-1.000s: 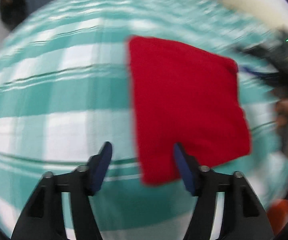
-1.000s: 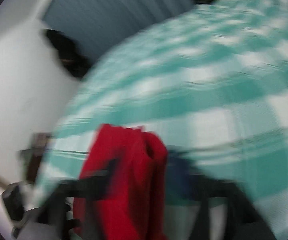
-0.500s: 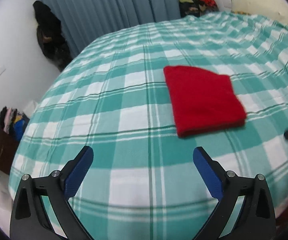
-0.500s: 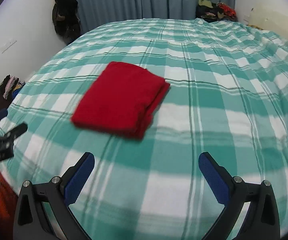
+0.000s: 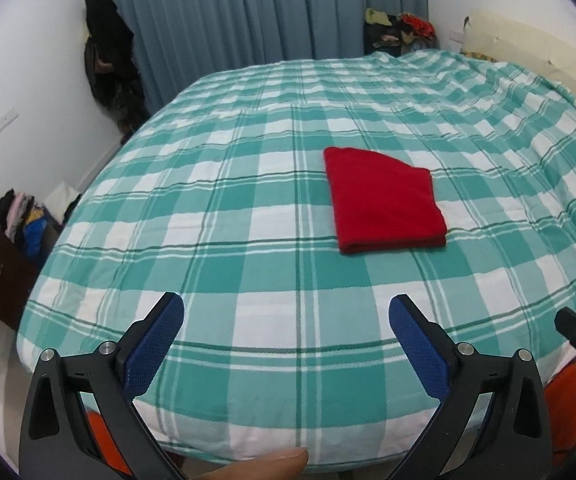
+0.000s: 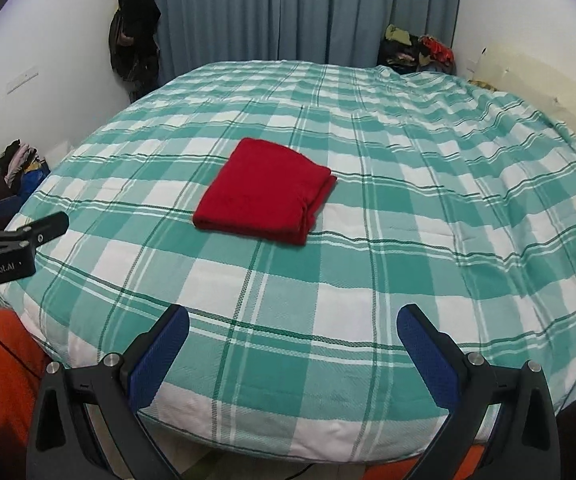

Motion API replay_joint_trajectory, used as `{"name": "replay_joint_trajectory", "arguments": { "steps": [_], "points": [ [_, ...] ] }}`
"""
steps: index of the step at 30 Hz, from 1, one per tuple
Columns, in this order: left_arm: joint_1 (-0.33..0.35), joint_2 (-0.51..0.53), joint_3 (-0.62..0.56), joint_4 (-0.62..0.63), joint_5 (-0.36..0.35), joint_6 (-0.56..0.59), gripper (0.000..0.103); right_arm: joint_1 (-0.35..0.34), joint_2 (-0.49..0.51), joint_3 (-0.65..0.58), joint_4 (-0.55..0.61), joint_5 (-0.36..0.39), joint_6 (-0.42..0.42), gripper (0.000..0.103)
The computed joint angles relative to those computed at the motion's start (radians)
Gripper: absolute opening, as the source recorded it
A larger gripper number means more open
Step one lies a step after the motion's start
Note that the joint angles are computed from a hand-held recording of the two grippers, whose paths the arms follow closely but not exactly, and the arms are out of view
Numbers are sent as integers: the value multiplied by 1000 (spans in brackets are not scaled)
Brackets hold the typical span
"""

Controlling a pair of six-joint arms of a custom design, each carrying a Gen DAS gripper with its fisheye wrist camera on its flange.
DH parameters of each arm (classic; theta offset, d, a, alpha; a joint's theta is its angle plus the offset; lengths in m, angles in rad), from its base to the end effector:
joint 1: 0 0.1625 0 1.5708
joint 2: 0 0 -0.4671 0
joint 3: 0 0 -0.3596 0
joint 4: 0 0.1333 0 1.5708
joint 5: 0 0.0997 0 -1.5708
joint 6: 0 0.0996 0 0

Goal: Fold small clothes

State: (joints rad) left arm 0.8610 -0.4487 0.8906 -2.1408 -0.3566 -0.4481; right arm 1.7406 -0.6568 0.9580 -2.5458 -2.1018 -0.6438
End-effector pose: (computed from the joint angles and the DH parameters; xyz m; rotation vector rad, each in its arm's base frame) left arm -0.3815 -0.7918 0.1896 0.1751 2.0230 -0.8799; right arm 0.2244 -0.8187 0.3361 0.7393 -2.2935 0.6636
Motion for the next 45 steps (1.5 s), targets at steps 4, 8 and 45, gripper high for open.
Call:
{"name": "replay_joint_trajectory", "arguments": {
  "steps": [4,8,45],
  "points": [
    [-13,-20,36,-31,0,19,102,15,-18,27,-19,-2,-15,103],
    [-24,-38,61,-55,-23,30,102,26,-28,46,-29,-4,-26,103],
    [-63,-87,33,334,-136,-177,102,74,-99,117,106,-85,-7,103]
  ]
}}
